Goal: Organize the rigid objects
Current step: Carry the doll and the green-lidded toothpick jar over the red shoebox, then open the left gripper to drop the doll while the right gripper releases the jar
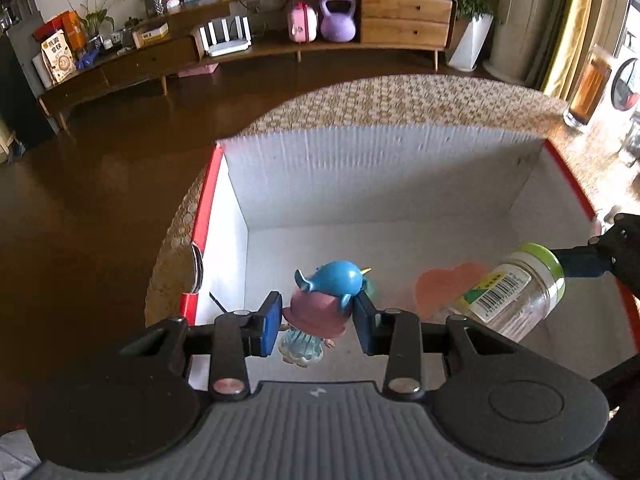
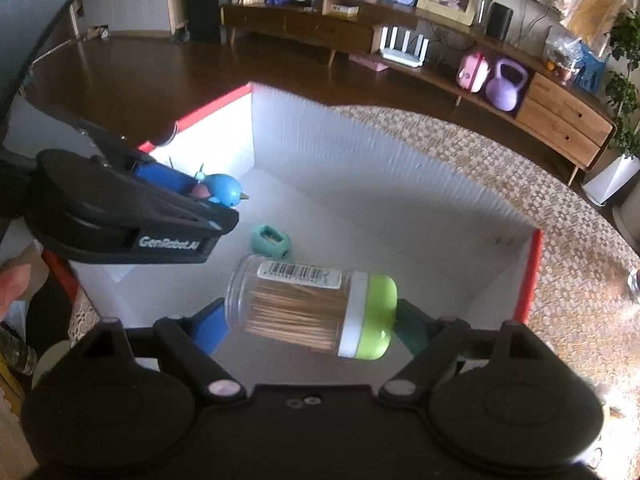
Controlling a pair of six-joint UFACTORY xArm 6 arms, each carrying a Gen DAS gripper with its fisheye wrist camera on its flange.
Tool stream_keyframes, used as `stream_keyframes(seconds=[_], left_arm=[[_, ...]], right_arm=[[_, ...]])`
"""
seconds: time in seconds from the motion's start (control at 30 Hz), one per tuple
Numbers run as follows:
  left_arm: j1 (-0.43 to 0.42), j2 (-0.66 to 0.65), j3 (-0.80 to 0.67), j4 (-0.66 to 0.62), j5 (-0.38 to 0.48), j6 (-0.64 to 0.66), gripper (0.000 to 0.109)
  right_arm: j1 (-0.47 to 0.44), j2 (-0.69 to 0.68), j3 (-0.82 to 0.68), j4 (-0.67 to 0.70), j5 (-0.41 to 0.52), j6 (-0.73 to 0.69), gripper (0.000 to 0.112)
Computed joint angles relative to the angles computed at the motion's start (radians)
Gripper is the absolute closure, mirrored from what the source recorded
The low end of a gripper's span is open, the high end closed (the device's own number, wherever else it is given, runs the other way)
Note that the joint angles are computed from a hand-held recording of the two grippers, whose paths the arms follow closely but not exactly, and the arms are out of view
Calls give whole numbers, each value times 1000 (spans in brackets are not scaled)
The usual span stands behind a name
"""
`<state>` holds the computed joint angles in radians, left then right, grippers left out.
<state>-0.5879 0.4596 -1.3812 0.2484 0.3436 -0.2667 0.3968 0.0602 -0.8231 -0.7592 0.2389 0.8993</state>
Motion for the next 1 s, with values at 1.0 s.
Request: stream_keyframes(seconds=[1.0], left_arm=[[-15, 71, -83, -139, 135, 121, 69]], right_arm=[[4, -25, 47, 283, -38, -163, 30]])
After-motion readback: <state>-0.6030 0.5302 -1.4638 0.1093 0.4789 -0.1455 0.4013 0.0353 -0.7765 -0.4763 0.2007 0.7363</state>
